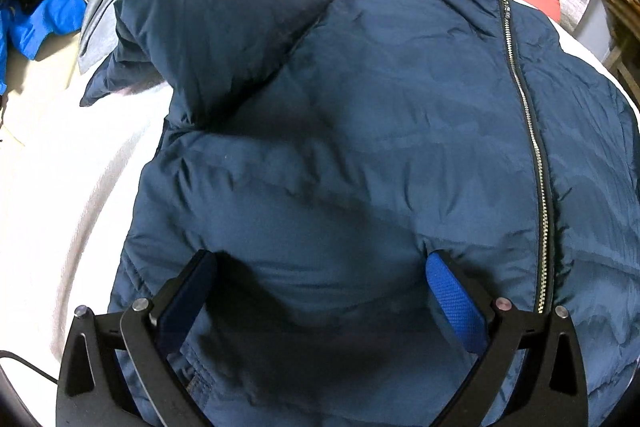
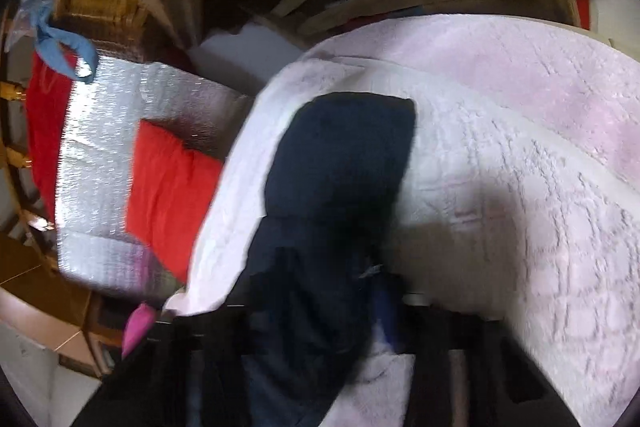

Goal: Fold large clothes

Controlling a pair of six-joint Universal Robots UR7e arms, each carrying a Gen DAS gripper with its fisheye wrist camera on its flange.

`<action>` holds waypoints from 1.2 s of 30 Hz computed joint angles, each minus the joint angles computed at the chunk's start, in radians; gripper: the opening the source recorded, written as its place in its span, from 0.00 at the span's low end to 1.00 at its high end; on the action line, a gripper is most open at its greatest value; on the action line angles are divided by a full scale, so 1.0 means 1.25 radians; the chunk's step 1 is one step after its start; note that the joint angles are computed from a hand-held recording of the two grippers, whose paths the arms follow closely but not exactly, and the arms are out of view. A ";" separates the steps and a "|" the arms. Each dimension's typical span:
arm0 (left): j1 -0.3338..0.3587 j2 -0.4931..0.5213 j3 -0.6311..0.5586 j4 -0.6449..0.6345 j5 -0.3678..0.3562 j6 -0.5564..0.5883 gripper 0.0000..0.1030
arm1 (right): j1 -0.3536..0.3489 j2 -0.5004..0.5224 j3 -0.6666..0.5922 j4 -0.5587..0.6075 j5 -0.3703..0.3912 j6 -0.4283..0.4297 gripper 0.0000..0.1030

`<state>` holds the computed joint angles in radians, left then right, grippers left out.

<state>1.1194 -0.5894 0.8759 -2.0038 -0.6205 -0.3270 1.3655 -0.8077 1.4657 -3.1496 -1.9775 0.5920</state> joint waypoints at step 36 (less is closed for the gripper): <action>0.004 -0.033 -0.023 -0.342 0.213 0.091 1.00 | 0.334 0.381 -0.394 0.167 0.141 -0.294 0.11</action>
<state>1.1245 -0.6312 0.8471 -2.4311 -0.3540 -0.2136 1.7832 -0.3320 0.9726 -2.9413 -1.8007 0.2248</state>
